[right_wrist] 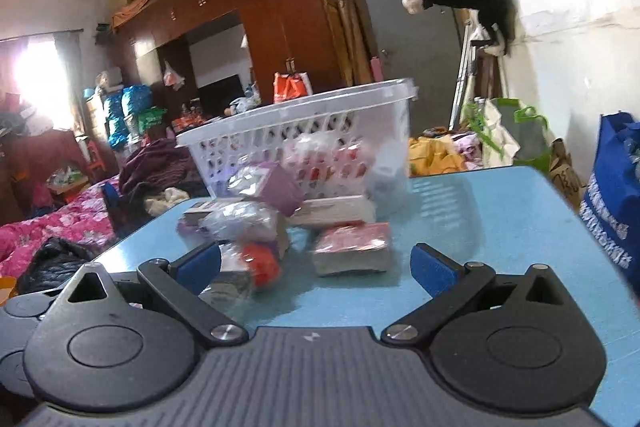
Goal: Organize objects
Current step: 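Grasp the purple box with the left tool while the right tool grasps a white box, both into basket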
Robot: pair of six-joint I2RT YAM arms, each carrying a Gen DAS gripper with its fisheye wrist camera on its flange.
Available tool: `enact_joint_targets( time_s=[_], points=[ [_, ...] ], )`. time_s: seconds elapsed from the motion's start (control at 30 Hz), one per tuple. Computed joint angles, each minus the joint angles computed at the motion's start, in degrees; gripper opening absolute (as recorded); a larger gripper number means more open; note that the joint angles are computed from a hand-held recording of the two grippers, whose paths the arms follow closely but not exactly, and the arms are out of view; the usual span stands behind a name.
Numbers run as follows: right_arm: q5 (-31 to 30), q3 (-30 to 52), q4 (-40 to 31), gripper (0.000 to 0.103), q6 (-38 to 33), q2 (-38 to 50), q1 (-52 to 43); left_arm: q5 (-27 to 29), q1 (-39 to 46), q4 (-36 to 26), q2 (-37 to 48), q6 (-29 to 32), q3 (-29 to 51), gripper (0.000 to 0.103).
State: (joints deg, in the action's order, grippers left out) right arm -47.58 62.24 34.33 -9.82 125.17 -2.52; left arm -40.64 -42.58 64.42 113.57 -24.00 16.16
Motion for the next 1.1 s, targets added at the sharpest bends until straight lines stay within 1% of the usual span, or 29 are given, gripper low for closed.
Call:
enact_joint_targets(
  time_s=[0.07, 0.17, 0.23, 0.27, 0.37, 0.4, 0.47, 0.57, 0.63, 0.67, 0.7, 0.73, 0.83, 0.97, 1.1],
  points=[
    [0.1, -0.6, -0.5, 0.103, -1.3, -0.3, 1.1, -1.3, -0.6, 2.5, 0.5, 0.1, -1.6, 0.078],
    [0.0, -0.8, -2.5, 0.103, -2.3, -0.9, 2.6, -3.7, -1.4, 3.7, 0.1, 0.3, -3.8, 0.078],
    [-0.8, 0.0, -6.0, 0.103, -3.3, -1.2, 3.2, -4.7, -1.4, 4.3, -0.7, 1.1, -5.4, 0.078],
    [-1.2, 0.3, -7.9, 0.103, -4.9, -1.4, 3.6, -5.1, -1.4, 5.1, -1.0, 1.3, -6.4, 0.078],
    [2.5, -0.8, -9.7, 0.103, -10.1, -2.8, 5.5, -5.5, 0.1, 7.6, -2.0, 1.5, -9.3, 0.078],
    [3.2, -0.9, -10.5, 0.103, -11.5, -3.0, 6.0, -5.0, 1.2, 8.9, -2.0, 1.7, -10.1, 0.078],
    [4.9, -0.3, -12.4, 0.102, -13.9, -3.3, 7.3, -3.3, 3.9, 9.7, -2.8, 1.9, -11.1, 0.078],
    [7.0, 1.7, -16.8, 0.093, -17.9, -3.1, 8.9, -0.4, 7.6, 12.7, -2.8, 1.8, -13.0, 0.078],
    [7.4, 3.6, -20.1, 0.078, -19.4, -2.4, 9.5, 0.7, 9.0, 14.2, -2.7, 1.9, -13.8, 0.078],
    [7.6, 4.1, -21.1, 0.073, -19.9, -2.1, 9.6, 0.9, 9.4, 14.8, -2.4, 2.0, -14.0, 0.078],
    [7.1, 4.2, -21.9, 0.061, -20.4, -2.0, 9.3, 1.3, 9.7, 15.4, -2.3, 2.0, -14.2, 0.078],
    [5.9, 4.5, -22.6, 0.054, -20.7, -1.8, 8.9, 1.8, 10.1, 16.3, -1.8, 2.1, -14.4, 0.078],
    [2.6, 3.5, -20.3, 0.053, -19.3, -1.8, 7.3, 2.3, 10.3, 16.6, -1.4, 2.2, -14.2, 0.078],
    [-0.6, 0.9, -15.0, 0.051, -16.8, -2.1, 5.1, 2.5, 10.0, 17.5, -0.7, 2.6, -14.1, 0.078],
    [-4.6, -0.4, -12.8, 0.047, -15.4, -2.6, 2.6, 2.2, 9.3, 18.2, -0.8, 3.2, -14.2, 0.078]
  ],
)
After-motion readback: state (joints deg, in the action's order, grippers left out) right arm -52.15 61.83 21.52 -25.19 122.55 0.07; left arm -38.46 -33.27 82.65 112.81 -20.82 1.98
